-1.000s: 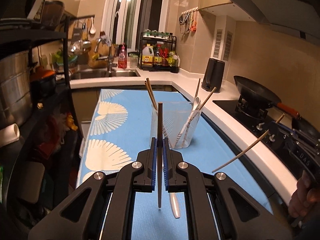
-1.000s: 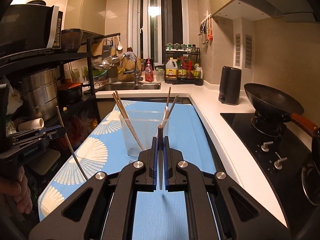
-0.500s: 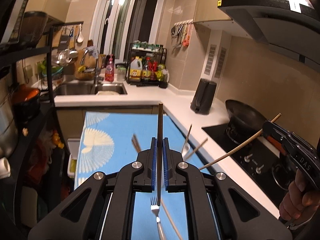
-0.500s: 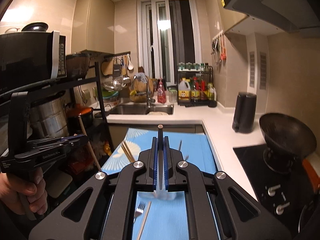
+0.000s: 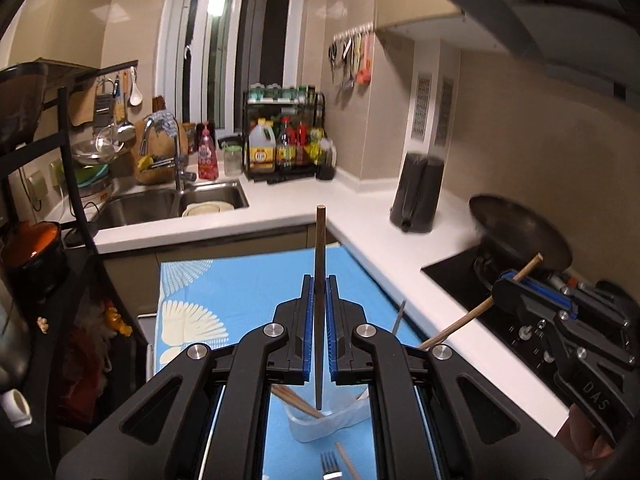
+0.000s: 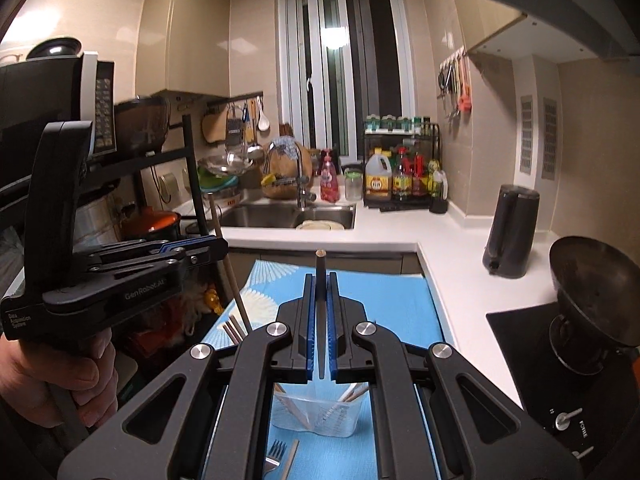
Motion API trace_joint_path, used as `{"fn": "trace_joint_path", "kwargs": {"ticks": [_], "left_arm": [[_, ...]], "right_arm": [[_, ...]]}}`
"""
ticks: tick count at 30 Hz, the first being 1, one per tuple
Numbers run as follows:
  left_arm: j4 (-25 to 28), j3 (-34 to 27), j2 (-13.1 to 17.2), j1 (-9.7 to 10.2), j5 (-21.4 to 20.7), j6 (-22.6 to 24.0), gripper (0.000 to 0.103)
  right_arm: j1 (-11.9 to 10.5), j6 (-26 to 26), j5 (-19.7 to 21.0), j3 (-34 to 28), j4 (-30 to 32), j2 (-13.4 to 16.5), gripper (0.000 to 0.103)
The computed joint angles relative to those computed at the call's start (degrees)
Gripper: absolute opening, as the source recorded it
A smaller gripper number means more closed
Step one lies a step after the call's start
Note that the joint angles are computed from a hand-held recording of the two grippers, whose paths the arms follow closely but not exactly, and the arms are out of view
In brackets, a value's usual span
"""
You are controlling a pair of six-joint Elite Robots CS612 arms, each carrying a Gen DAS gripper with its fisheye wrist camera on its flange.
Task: Organize utensils
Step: 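Lift both held chopsticks and carry them over the clear container, then open both grippers above the container to drop the chopsticks in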
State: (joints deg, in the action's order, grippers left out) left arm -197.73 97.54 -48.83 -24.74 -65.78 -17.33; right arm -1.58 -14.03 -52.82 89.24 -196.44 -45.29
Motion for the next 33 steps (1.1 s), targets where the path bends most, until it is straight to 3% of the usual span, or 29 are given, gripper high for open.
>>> {"fn": "trace_joint_path", "kwargs": {"ticks": [14,16,17,18,23,33], "left_arm": [[17.38,-4.88,3.51,1.56,-4.97,-2.21,0.006],[18.44,-5.17,3.65,1.58,-4.95,-2.02,0.016],[18.54,-5.01,3.53,1.46,-4.17,-2.14,0.031],[17.63,-4.77,3.53,1.35,-3.64,-2.21,0.038],[12.97,-2.64,2.41,1.01,-2.71,-2.65,0.039],[3.56,3.49,-0.67,-0.78,0.60,-4.62,0.043]], "right_arm": [[1.89,-6.52,-4.21,-5.17,18.06,3.41,0.006],[2.20,-7.20,-5.61,-5.51,19.45,3.56,0.008],[2.29,-6.90,-6.60,-5.65,19.42,3.62,0.014],[2.32,-6.41,-7.15,-5.59,19.03,3.59,0.018],[2.04,-5.20,-9.21,-3.58,14.83,2.55,0.027],[0.72,-2.70,-11.53,1.40,4.70,-0.65,0.029]]}}
